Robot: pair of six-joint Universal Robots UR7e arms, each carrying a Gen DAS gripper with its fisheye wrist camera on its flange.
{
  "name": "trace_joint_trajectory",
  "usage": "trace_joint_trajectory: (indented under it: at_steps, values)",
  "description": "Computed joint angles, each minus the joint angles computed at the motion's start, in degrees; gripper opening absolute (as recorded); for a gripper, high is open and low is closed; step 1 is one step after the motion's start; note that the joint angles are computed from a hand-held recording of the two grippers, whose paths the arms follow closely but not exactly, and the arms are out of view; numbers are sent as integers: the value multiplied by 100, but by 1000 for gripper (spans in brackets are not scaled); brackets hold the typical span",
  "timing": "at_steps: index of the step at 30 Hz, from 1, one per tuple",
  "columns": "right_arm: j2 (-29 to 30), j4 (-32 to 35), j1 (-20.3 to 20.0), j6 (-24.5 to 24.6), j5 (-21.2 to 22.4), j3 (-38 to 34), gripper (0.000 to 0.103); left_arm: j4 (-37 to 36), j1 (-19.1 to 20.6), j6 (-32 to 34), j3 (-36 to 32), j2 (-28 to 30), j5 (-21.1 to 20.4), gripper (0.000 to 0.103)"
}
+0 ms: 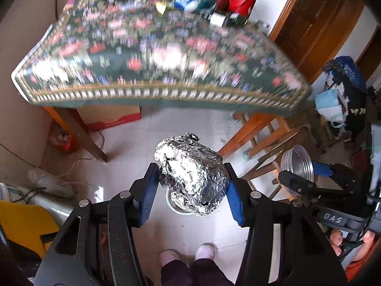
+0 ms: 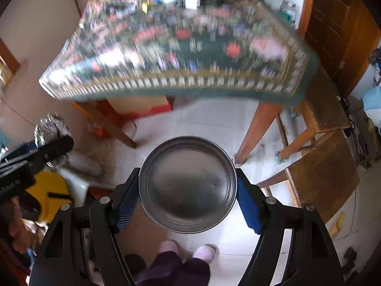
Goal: Collect trash
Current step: 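Carry the foil lump and metal lid down toward the bucket with both tools, then open the right tool over the bucket, dropping the metal lid in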
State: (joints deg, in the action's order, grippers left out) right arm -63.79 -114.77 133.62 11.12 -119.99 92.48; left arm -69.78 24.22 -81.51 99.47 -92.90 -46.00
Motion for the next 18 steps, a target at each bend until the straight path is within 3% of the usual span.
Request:
trace_joint_trajectory:
  at_steps: [6,13,18]
  values:
    - [145,-745,-494,-266,100,807,72,-1013,540,136,1091,-330,-81,53]
    - [446,-2106,-894,-854,388,1528,73,-2153,1180,576,2094,-516,-41,53]
    - [681,-2290,-1134,-915,649,1655,77,-2791,1565,918,2517,-483,-99,53]
